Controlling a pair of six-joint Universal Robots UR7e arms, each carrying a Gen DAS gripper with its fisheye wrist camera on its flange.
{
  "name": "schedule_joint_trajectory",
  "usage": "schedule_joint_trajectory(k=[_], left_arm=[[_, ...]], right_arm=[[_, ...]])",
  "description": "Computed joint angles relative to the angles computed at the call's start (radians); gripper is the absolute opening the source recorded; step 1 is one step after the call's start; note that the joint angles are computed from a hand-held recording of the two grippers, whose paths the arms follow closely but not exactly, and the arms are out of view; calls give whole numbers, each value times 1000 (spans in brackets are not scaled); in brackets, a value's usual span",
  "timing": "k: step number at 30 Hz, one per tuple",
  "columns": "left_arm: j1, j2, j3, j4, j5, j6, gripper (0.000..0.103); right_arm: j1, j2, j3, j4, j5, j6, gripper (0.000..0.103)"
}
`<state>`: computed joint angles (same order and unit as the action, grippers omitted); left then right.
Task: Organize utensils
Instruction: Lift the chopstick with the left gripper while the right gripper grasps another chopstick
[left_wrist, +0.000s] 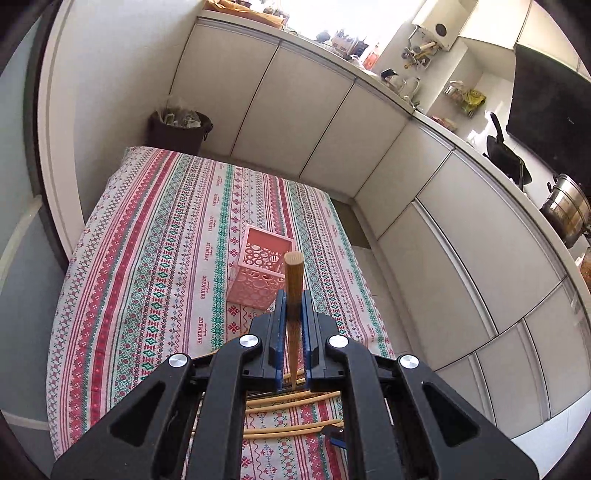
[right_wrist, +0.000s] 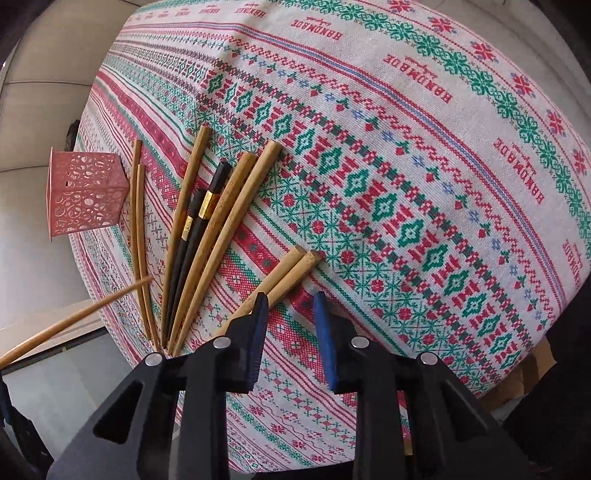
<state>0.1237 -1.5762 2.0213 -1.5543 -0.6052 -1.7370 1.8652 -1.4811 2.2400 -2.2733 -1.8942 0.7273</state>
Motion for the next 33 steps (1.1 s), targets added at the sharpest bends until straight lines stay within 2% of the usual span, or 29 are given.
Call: schedule_joint_trajectory(k=[4,9,11,14,17,19,23,26,27,28,30,33], left_arm=[[-10,-24,8,9,11,-7,7],[-21,-39,14,6,23,-7,7],[-29,-37,11,11,27,-6,7],[-36,-33,9,13,33,-2,7],[-33,-25,7,3,35,7,7],[-30,-21,8,-4,32,10,7],[-33,-13,3,8,32,4,7],[-38,-10,0,20,32,-5,7],[-40,-9,-2,28,33,-12,7],[-44,-8,-6,41,34,-21,7],[-52,-9,-10,69,35,-40,7],[-56,-9,-15,107,32,-68,7]], right_arm=[[47,88,-71,38,-78,14,18],[96,185,-155,61,-199,-113,15],[97,210,-197,82,-237,-118,12],[58,200,-217,100,-183,-103,13],[39,150,-185,72,-188,-105,16],[44,129,-151,22,-197,-79,17],[50,64,-48,-105,-223,-101,14],[27,6,50,-255,-159,-160,10],[13,-8,54,-269,-128,-182,10],[6,-19,51,-254,-118,-207,9],[4,-46,27,-171,-125,-249,0],[17,-62,-39,-2,-198,-289,0]])
